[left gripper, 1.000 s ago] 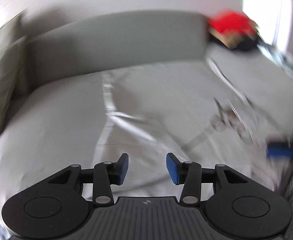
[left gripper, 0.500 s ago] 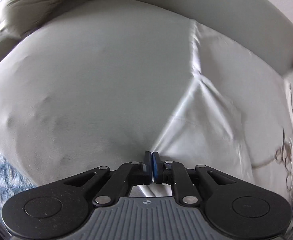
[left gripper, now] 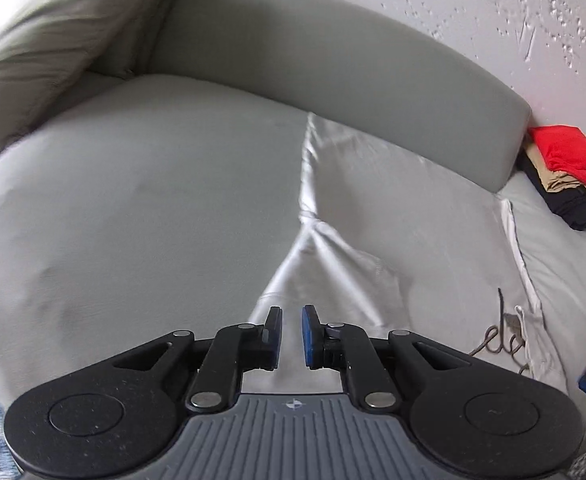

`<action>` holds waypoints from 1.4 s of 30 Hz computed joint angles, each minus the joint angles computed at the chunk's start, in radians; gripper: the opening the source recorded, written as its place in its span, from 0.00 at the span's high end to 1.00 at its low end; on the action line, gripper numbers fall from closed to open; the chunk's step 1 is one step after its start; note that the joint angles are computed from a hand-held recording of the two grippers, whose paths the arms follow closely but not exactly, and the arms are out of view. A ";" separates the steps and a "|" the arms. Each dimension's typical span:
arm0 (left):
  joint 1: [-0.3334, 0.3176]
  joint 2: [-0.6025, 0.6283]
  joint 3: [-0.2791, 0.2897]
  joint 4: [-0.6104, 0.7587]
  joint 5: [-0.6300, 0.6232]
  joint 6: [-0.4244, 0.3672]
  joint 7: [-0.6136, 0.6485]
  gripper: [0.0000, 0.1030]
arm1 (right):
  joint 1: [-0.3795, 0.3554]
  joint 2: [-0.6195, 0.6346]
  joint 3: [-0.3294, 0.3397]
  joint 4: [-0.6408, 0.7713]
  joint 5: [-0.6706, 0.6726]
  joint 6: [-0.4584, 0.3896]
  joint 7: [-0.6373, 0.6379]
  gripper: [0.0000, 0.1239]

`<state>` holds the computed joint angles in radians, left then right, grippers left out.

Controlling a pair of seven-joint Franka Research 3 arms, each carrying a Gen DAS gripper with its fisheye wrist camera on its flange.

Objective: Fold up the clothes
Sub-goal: 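Fold the held sleeve across the sweatshirt body and open the left gripper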

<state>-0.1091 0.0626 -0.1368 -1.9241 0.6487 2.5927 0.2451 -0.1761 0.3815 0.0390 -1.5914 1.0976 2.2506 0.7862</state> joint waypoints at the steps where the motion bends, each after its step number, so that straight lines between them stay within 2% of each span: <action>1: 0.003 0.026 0.001 0.022 -0.016 0.010 0.008 0.91 | 0.011 0.041 -0.011 0.052 -0.032 0.005 0.068 0.86; 3: 0.010 0.051 0.004 0.036 -0.077 -0.001 0.039 0.90 | 0.012 0.131 -0.014 0.167 -0.086 -0.022 0.197 0.86; 5: 0.004 0.071 0.006 0.076 -0.114 -0.103 0.052 0.88 | 0.017 0.201 -0.012 0.256 -0.154 -0.028 0.292 0.86; 7: -0.014 0.059 0.015 0.077 -0.057 -0.158 -0.014 0.89 | 0.059 0.222 -0.043 0.275 -0.265 0.048 0.395 0.88; 8: -0.021 0.050 0.017 0.072 -0.025 -0.181 -0.050 0.91 | 0.070 0.222 -0.051 0.266 -0.298 0.085 0.433 0.95; 9: -0.027 0.040 0.017 0.068 0.006 -0.204 -0.083 0.93 | 0.071 0.220 -0.048 0.258 -0.317 0.107 0.449 0.95; 10: -0.027 0.021 0.018 0.043 0.051 -0.178 -0.117 0.94 | 0.057 0.209 -0.026 0.241 -0.309 0.127 0.421 0.93; 11: -0.022 -0.004 0.021 0.008 0.111 -0.120 -0.155 0.94 | 0.040 0.191 0.003 0.213 -0.289 0.160 0.372 0.91; 13: -0.003 -0.023 0.023 -0.023 0.186 -0.016 -0.183 0.94 | -0.003 0.181 0.063 0.203 -0.220 0.167 0.264 0.91; 15: 0.016 0.010 0.021 -0.001 0.164 0.056 -0.136 0.94 | -0.015 0.208 0.081 0.254 -0.201 0.107 0.245 0.91; 17: 0.030 0.075 0.016 0.057 0.065 0.100 -0.019 0.94 | -0.018 0.250 0.087 0.327 -0.205 0.031 0.261 0.91; 21: 0.035 0.233 0.000 0.236 -0.114 0.048 0.234 0.93 | 0.010 0.359 0.072 0.507 -0.300 -0.099 0.356 0.88; 23: 0.029 0.286 0.008 0.296 -0.174 0.007 0.295 0.93 | 0.008 0.385 0.077 0.540 -0.319 -0.121 0.379 0.85; 26: 0.007 0.324 0.042 0.340 -0.195 -0.011 0.285 0.93 | -0.005 0.393 0.092 0.535 -0.311 -0.125 0.403 0.85; 32: -0.053 0.387 0.104 0.436 -0.120 -0.042 0.207 0.91 | -0.015 0.391 0.107 0.511 -0.282 -0.101 0.403 0.85; 34: -0.059 0.359 0.113 0.405 -0.082 -0.017 0.194 0.91 | -0.019 0.388 0.112 0.507 -0.273 -0.094 0.395 0.84; 36: -0.059 0.294 0.114 0.319 -0.050 0.041 0.162 0.82 | -0.034 0.358 0.122 0.461 -0.240 -0.068 0.364 0.81; 38: -0.054 0.223 0.103 0.219 -0.031 0.091 0.132 0.78 | -0.056 0.308 0.136 0.385 -0.180 -0.021 0.297 0.80; 40: -0.032 0.178 0.065 0.158 -0.081 0.080 0.182 0.80 | -0.058 0.295 0.127 0.372 -0.163 -0.030 0.279 0.80; 41: -0.021 0.165 0.047 0.134 -0.116 0.079 0.212 0.87 | -0.055 0.290 0.119 0.366 -0.165 -0.037 0.279 0.80; 42: -0.012 0.167 0.030 0.125 -0.155 0.081 0.243 0.90 | -0.049 0.282 0.109 0.356 -0.174 -0.040 0.281 0.80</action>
